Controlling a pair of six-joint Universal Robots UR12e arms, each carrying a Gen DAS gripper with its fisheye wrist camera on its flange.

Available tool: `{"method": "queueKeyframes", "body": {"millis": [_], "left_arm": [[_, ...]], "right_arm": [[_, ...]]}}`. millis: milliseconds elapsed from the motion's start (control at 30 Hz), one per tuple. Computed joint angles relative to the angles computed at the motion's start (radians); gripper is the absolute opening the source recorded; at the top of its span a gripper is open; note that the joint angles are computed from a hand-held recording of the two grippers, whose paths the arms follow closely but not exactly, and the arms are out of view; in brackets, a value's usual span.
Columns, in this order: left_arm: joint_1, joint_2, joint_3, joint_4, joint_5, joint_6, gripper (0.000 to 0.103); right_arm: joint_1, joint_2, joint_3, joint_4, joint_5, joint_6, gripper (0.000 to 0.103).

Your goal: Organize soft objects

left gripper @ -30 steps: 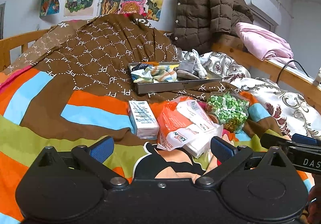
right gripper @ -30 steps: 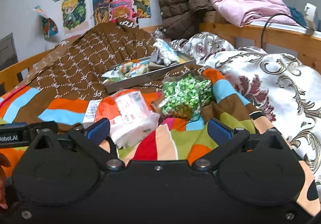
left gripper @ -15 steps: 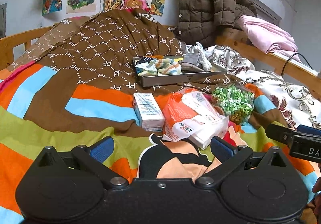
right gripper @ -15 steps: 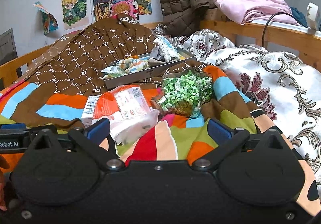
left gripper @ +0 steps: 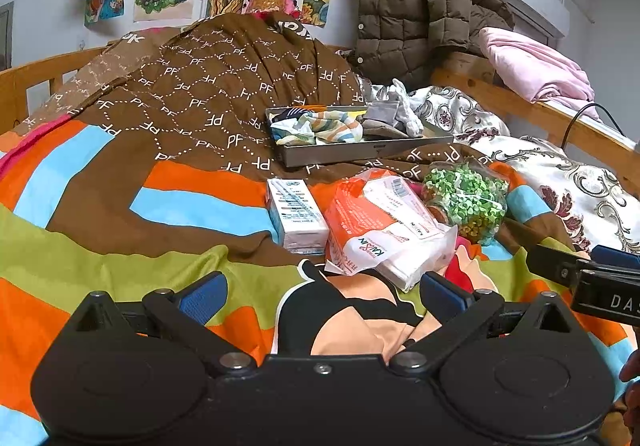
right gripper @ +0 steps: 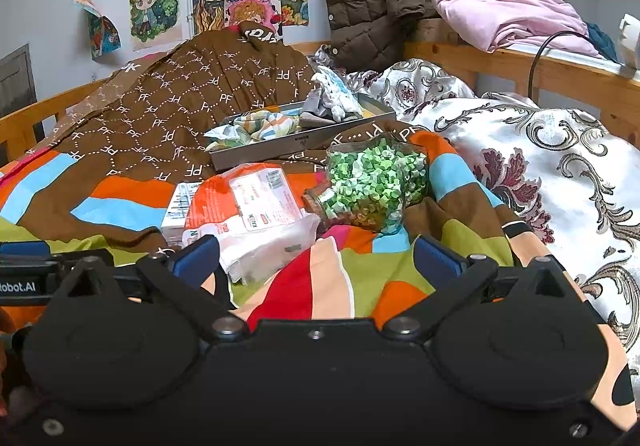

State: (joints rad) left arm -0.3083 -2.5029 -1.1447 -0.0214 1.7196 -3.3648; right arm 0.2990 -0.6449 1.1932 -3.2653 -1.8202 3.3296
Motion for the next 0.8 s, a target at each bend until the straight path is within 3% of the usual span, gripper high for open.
{"method": "queueKeyframes", "body": {"millis": [800], "left_arm": [[0.0,0.001,-0.006,-0.002,0.0,-0.004,0.102]], "right_arm": [[-0.005,-0.002,0.005,-0.003,0.007,-0.009,0.103]]}}
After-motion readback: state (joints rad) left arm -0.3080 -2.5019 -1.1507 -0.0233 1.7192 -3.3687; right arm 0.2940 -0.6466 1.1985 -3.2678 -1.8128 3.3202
